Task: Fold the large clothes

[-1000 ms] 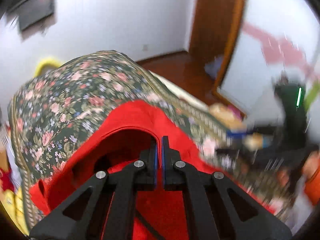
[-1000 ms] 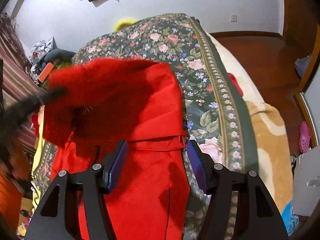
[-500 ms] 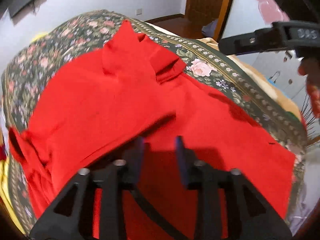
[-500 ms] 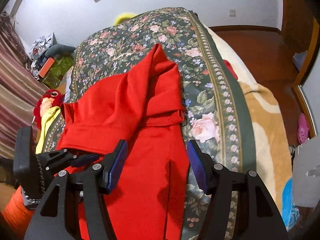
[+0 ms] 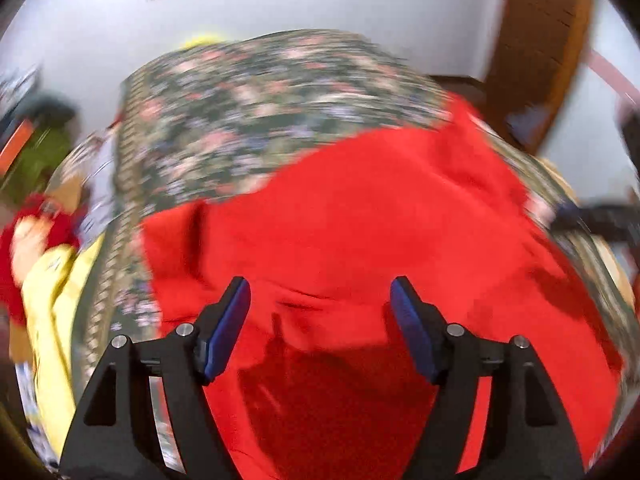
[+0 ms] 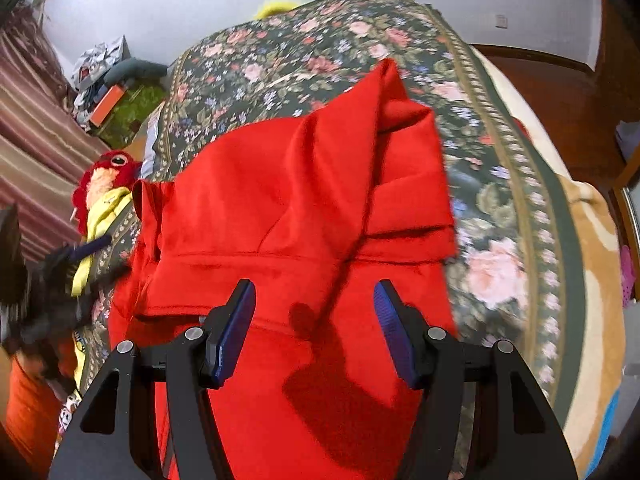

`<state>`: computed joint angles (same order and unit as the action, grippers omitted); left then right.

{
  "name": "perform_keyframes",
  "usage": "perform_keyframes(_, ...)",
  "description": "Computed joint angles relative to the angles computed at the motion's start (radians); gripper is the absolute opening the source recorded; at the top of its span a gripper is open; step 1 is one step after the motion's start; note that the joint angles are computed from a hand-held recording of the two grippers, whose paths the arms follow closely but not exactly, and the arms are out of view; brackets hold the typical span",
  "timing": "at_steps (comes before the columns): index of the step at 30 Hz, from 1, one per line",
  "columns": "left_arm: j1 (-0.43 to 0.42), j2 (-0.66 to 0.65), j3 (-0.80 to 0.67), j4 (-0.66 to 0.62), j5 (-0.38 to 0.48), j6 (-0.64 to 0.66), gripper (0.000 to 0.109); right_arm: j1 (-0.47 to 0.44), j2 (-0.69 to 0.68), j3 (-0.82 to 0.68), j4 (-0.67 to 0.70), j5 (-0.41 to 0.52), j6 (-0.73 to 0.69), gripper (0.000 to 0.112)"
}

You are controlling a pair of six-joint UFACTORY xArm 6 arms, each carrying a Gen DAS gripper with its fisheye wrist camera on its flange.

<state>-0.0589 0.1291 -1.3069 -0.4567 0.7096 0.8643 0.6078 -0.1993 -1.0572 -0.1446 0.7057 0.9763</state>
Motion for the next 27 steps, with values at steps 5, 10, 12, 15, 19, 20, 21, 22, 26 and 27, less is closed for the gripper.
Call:
perform_keyframes(5, 0.034, 0.227, -0.233, 0.115, 0.000, -0.263, 0.072, -0.005, 0.079, -0.039, 0.040, -0.023, -0.045, 0.058)
perform_keyframes(10, 0.044, 0.364, -0.316, 0.307, -0.060, -0.417, 0.073, -0.011, 0.102, -0.022, 0.095, -0.019, -0.088, 0.058)
perform_keyframes(12, 0.074, 0.401, -0.345, 0.322, -0.048, -0.436, 0.074, -0.014, 0.090, -0.003, 0.119, -0.022, -0.112, 0.058)
perform_keyframes(15, 0.125, 0.408, -0.339, 0.306, -0.063, -0.417, 0.080, -0.022, 0.060, 0.022, 0.099, 0.005, -0.109, 0.058)
perform_keyframes(19, 0.180, 0.418, -0.338, 0.423, -0.101, -0.488, 0.080, -0.044, 0.015, 0.048, 0.083, 0.023, -0.089, 0.058)
perform_keyframes(20, 0.193, 0.424, -0.346, 0.452, -0.098, -0.510, 0.080, -0.050, 0.006, 0.048, 0.066, 0.028, -0.080, 0.058)
perform_keyframes(21, 0.202, 0.429, -0.355, 0.469, -0.093, -0.524, 0.079, -0.055, 0.010, 0.040, 0.052, 0.028, -0.070, 0.058)
perform_keyframes(22, 0.213, 0.428, -0.360, 0.457, -0.090, -0.509, 0.080, -0.062, 0.004, 0.037, 0.040, 0.028, -0.066, 0.058)
perform_keyframes(26, 0.219, 0.390, -0.345, 0.367, -0.096, -0.427, 0.080, -0.095, 0.031, -0.019, -0.016, 0.032, -0.052, 0.058)
perform_keyframes(27, 0.214, 0.380, -0.345, 0.333, -0.093, -0.403, 0.080, -0.100, 0.049, -0.042, -0.027, 0.031, -0.047, 0.058)
